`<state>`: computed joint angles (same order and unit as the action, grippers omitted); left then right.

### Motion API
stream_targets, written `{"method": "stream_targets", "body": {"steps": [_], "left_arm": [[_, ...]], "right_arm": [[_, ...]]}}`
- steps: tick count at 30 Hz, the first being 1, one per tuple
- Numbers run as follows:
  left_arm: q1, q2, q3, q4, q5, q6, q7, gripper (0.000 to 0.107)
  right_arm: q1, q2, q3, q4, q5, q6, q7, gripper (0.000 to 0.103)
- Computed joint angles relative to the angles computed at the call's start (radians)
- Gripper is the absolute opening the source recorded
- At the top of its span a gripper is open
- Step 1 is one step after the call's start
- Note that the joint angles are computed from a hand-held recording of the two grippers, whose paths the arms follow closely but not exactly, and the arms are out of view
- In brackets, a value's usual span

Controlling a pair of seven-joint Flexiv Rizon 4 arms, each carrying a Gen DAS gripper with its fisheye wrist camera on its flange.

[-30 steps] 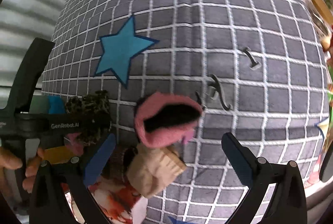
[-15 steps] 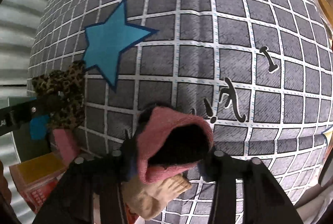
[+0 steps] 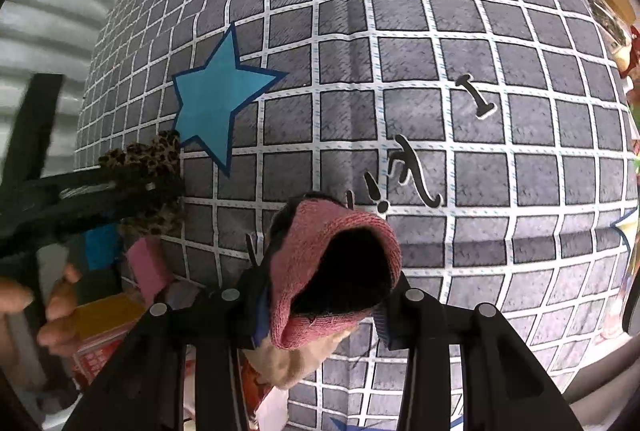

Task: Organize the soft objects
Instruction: 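Carry the leopard-print scrunchie and pink-and-black sock over the white box with both tools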

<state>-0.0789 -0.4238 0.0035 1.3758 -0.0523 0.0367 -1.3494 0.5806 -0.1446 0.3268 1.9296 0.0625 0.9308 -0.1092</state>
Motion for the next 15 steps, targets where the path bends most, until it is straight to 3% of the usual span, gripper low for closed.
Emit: {"method": "stream_targets", "body": {"steps": [2,3,4,11,15], "left_arm": [[-0.008,0.002,-0.004,0.009,0.005,0.021,0.007,0.059],[-0.013,0.004,-0.009,0.011,0.010,0.029,0.023,0.052],[-0.021,0.009,-0.011,0.013,0.029,0.040,0.040,0.037],[-0.022,0.083,-0.012,0.062,0.009,0.089,0.101,0.036],[-0.020,0.179,-0.017,0.124,-0.013,0.123,0.189,0.036]], "right_arm": [[0.001,0.020,0.003,0.017,0.001,0.011,0.019,0.042],[0.004,0.021,0.001,0.017,-0.007,0.015,0.034,0.042],[0.005,0.029,0.002,0.024,-0.011,0.019,0.047,0.042],[0.009,0.098,0.012,0.069,-0.046,0.024,0.123,0.042],[0.013,0.115,0.017,0.076,-0.060,0.012,0.159,0.042]]}}
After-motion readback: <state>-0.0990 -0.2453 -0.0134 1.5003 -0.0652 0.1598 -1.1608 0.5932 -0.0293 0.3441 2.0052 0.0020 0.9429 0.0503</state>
